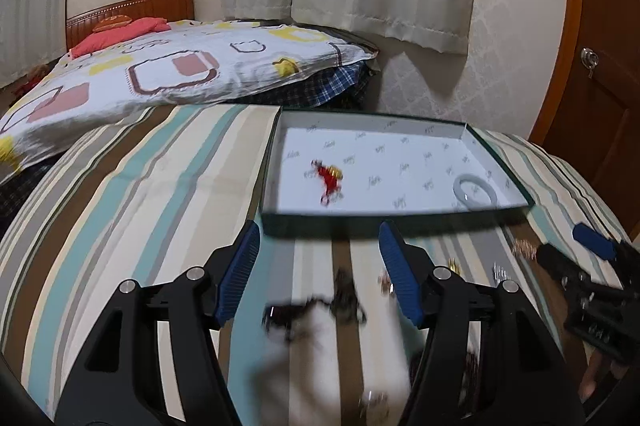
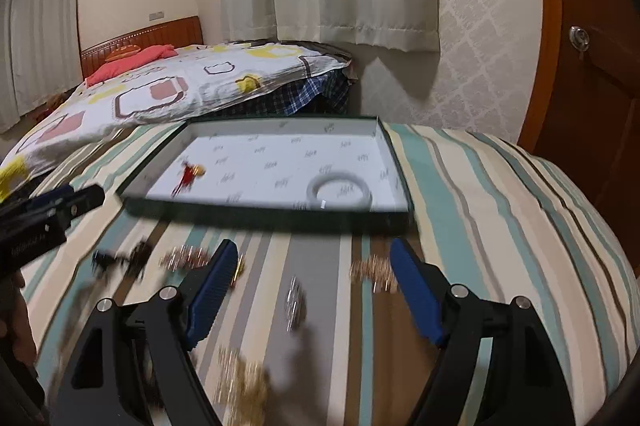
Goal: Organize jewelry
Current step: 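Move the right tool to the pearl strand while the left tool approaches the silver pearl ring, then grasp the pearl strand with the right tool while the left tool grasps the silver ring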
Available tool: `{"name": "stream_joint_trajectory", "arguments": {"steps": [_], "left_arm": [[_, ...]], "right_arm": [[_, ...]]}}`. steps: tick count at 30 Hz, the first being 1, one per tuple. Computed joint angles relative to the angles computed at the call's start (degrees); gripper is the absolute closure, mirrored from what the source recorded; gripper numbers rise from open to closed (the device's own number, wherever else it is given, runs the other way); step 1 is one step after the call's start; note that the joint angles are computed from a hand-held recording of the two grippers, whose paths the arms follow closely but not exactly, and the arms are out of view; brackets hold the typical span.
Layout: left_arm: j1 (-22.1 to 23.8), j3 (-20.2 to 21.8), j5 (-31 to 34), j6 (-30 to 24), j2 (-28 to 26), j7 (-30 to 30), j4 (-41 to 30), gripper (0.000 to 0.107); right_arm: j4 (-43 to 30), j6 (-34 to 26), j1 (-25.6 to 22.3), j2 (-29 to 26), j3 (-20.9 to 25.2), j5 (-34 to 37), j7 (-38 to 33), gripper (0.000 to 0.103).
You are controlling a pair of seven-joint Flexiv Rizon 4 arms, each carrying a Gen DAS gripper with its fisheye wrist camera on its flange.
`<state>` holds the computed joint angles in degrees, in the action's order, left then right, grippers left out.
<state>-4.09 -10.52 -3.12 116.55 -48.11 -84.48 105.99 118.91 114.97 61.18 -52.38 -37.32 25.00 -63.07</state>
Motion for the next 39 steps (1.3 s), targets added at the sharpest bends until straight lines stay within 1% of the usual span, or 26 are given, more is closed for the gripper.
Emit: {"name": "stream_joint_trajectory", "arguments": {"steps": [3, 6, 7, 10, 13, 15, 17, 21, 23, 24, 25, 26, 28, 29, 32, 35, 36, 39], "left_arm": [[0.74, -0.15, 0.62, 2.07, 0.66, -1.27, 3.07, 0.046], [0.36, 0.82, 1.01, 4.64, 1.11, -2.22, 6.02, 0.046], [0.07, 1.22, 1.07, 5.37, 1.25, -2.37, 6.96, 0.046], [-0.55, 1.89, 1.20, 6.05, 1.44, -2.44, 8.73, 0.046], [-1.24, 2.48, 0.89, 6.58, 1.37, -2.48, 10.16, 0.046], [-1.54, 2.60, 0.70, 6.53, 1.32, -2.49, 10.71, 0.046], [-2.02, 2.80, 0.53, 6.44, 1.17, -2.25, 11.00, 0.046], [-2.80, 3.02, 0.32, 6.37, 0.93, -1.63, 11.24, 0.046], [-3.01, 2.96, 0.32, 6.15, 0.84, -1.33, 11.28, 0.046], [-3.05, 2.91, 0.30, 6.06, 0.80, -1.24, 11.29, 0.046], [-3.16, 2.90, 0.23, 5.89, 0.74, -1.13, 11.29, 0.046], [-3.24, 2.86, 0.10, 5.62, 0.74, -1.04, 11.17, 0.046], [-3.03, 2.52, 0.23, 5.15, 0.65, -0.99, 11.18, 0.046], [-3.03, 2.45, 0.20, 4.88, 0.63, -0.94, 11.14, 0.046], [-3.39, 2.56, -0.05, 4.00, 0.65, -0.61, 10.99, 0.046], [-3.39, 2.34, -0.17, 3.04, 0.61, -0.38, 10.81, 0.052], [-3.32, 2.22, -0.15, 2.72, 0.58, -0.32, 10.70, 0.057], [-2.53, 1.33, 0.14, 1.06, 0.44, -0.33, 10.41, 0.060]], "right_arm": [[1.70, 2.08, 0.88, -0.24, 1.62, 1.51, 0.31, 0.027], [2.81, 4.02, 1.81, -0.62, 3.11, 3.20, -0.40, 0.027], [2.99, 3.93, 2.60, -0.96, 3.17, 3.75, -0.90, 0.027], [2.91, 3.93, 2.39, -1.26, 4.56, 4.10, -1.66, 0.028], [2.68, 4.06, 1.41, -0.97, 6.18, 3.87, -2.17, 0.034], [2.54, 3.44, 1.65, -1.15, 6.36, 4.03, -2.50, 0.036], [2.45, 2.68, 1.55, -1.15, 6.69, 3.76, -2.50, 0.041], [2.65, 1.94, 0.06, -0.38, 8.20, 2.29, -1.99, 0.048], [2.77, 2.34, -1.81, 0.33, 10.07, 1.04, -1.80, 0.057], [2.80, 2.50, -2.38, 0.51, 10.64, 0.70, -1.80, 0.059], [2.93, 2.87, -2.61, 0.60, 11.00, 0.68, -1.82, 0.065], [3.03, 3.39, -3.26, 0.88, 11.70, 0.39, -1.97, 0.073], [3.05, 4.19, -4.51, 1.37, 13.11, 0.17, -2.28, 0.074], [3.05, 4.33, -4.74, 1.51, 13.44, 0.37, -2.44, 0.076], [3.04, 4.56, -4.52, 1.67, 13.36, 1.38, -3.04, 0.080], [3.00, 4.75, -5.06, 1.90, 13.97, 1.72, -3.43, 0.080], [2.99, 4.85, -5.32, 1.99, 14.20, 1.77, -3.56, 0.080], [2.82, 5.50, -5.78, 1.94, 14.72, 2.27, -3.94, 0.080]]}}
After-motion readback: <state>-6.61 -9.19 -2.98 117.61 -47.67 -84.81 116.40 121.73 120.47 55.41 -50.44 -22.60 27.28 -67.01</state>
